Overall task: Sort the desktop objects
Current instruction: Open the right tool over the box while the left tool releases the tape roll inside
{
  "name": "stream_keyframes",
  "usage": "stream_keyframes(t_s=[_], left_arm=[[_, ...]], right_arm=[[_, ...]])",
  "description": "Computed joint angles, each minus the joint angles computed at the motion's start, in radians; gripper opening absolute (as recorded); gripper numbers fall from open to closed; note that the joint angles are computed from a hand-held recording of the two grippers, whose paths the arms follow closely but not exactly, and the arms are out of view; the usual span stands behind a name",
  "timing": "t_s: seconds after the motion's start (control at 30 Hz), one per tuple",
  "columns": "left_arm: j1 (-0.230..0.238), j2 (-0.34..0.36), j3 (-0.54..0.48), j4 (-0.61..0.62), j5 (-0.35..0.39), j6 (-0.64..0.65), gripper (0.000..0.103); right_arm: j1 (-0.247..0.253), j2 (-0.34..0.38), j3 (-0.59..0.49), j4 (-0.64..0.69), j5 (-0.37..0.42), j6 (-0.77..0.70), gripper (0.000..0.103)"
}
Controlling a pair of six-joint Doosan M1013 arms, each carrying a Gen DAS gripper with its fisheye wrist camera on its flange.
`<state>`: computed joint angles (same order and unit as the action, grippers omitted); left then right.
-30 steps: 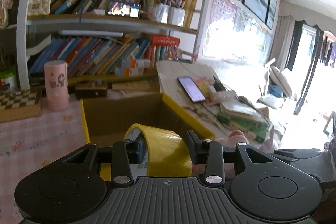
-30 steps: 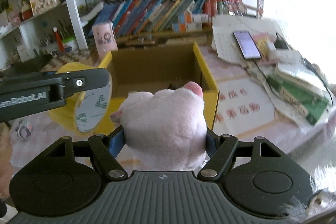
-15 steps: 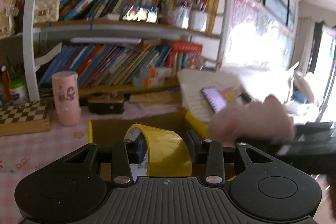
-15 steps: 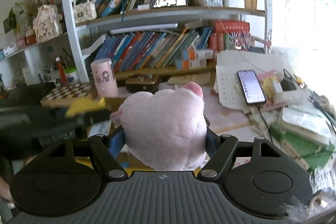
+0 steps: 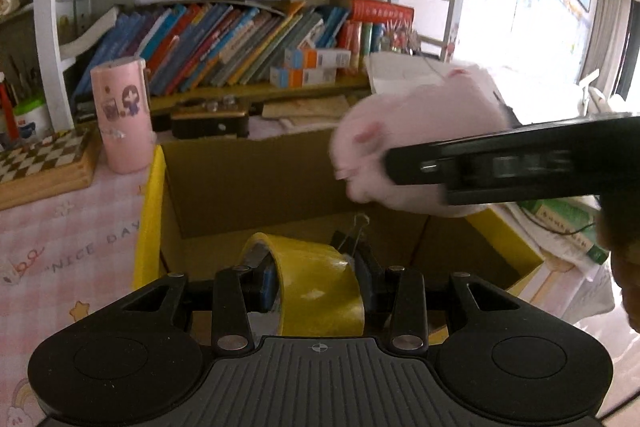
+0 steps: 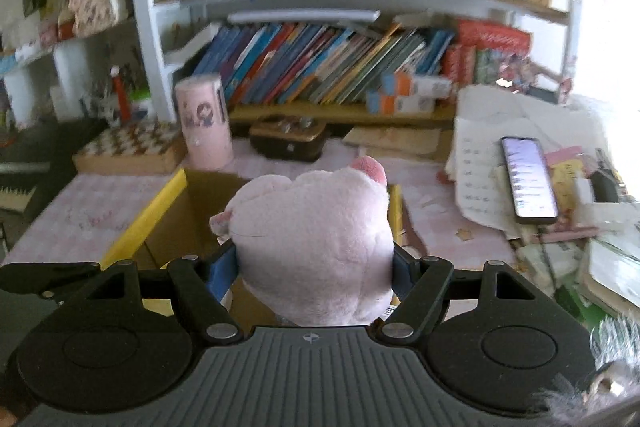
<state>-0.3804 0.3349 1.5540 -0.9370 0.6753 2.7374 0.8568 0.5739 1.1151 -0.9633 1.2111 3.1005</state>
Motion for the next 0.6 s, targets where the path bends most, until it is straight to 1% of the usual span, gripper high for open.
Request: stream_keyframes(t_s=[0.1, 0.2, 0.3, 0.37, 0.5, 0.6], left_arm=[[-0.006, 0.007, -0.008, 0.057, 0.003, -0.046, 0.038], [-0.009, 0.007, -0.005, 0.057, -0.006, -0.038, 0.038], [-0.011, 0.006, -0.006, 0.065, -0.013, -0.041, 0.039], [-0.013, -0.001, 0.004, 0.062, -0.034, -0.028, 0.04], [-0.005, -0.02, 0.037, -0.008, -0.076, 0.04, 0.04], [0.003, -0.031, 0.05, -0.023, -0.093, 0.037, 0.041]], right_arm=[[-0.029, 0.007, -0.006, 0.075, -0.061, -0.059, 0.072], [-0.057, 0.023, -0.027, 0.155, -0.092, -0.139, 0.072], [-0.094, 0.03, -0.042, 0.279, -0.144, -0.197, 0.072], [-0.113, 0.039, -0.057, 0.346, -0.153, -0.229, 0.072], [-0.138, 0.058, -0.086, 0.429, -0.14, -0.296, 0.072], [-0.151, 0.069, -0.102, 0.473, -0.137, -0.334, 0.072]])
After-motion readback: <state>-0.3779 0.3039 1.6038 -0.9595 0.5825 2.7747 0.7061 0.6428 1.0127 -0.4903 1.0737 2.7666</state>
